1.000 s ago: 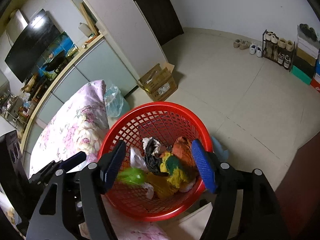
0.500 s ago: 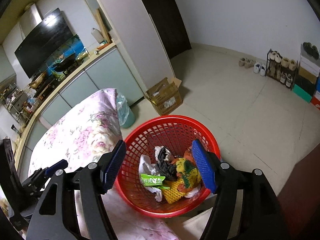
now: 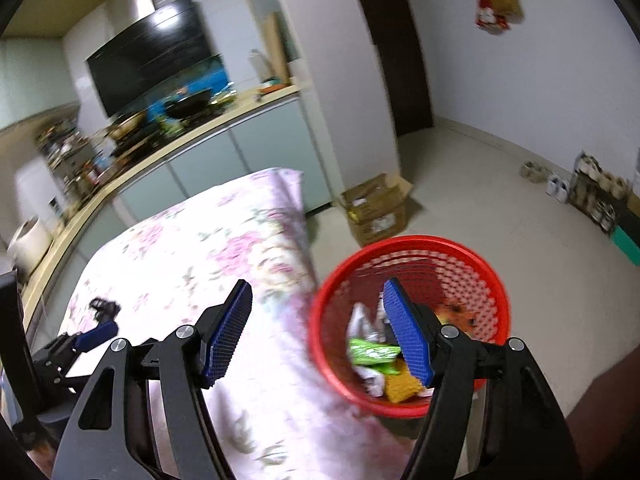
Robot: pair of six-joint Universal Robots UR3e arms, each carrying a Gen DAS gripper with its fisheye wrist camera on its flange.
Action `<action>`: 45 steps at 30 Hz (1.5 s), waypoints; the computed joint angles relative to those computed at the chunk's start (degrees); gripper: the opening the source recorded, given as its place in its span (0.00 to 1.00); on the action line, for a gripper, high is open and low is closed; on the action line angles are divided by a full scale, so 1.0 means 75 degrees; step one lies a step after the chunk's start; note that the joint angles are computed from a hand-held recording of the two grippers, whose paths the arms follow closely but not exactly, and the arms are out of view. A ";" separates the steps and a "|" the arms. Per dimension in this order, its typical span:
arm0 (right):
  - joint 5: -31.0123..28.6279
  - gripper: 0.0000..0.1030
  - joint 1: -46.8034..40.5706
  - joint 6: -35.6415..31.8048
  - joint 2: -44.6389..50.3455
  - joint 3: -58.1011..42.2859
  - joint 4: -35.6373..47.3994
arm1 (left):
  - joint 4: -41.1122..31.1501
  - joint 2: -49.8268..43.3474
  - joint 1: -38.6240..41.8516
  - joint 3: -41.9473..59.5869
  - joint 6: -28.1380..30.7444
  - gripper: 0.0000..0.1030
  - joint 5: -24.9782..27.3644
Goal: Collect trash
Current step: 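Move both open tools back over the bedspread, then grasp the white plastic bag with left tool while right tool grasps black bag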
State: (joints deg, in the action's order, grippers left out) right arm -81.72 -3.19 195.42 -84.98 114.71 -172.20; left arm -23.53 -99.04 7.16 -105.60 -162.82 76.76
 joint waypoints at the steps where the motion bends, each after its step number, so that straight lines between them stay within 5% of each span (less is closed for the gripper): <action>1: -0.0028 0.64 0.0127 0.0006 0.0050 -0.0072 0.0003 | 0.0124 0.0221 0.0262 -0.0328 0.0059 0.78 0.0074; 14: -0.0285 0.64 0.2144 0.0145 0.1513 -0.2071 0.0667 | 0.0415 0.2196 0.4306 -0.3052 0.0939 0.78 -0.0357; 25: -0.0685 0.64 0.3118 0.0074 0.2318 -0.3660 0.1377 | 0.0569 0.1994 0.5296 -0.3615 0.1560 0.77 -0.0819; 40: -0.0851 0.64 0.3709 -0.0097 0.4087 -0.6440 0.2832 | 0.1214 0.1503 0.5274 -0.3743 0.1926 0.35 -0.1120; 45: -0.0726 0.64 0.3891 -0.0248 0.5186 -0.8323 0.3805 | 0.0796 0.1485 0.5451 -0.3482 0.2074 0.31 -0.1475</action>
State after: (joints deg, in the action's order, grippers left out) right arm -87.17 25.99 193.56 -46.09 52.29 -143.66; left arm -17.56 -87.91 48.04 -131.72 -147.26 65.70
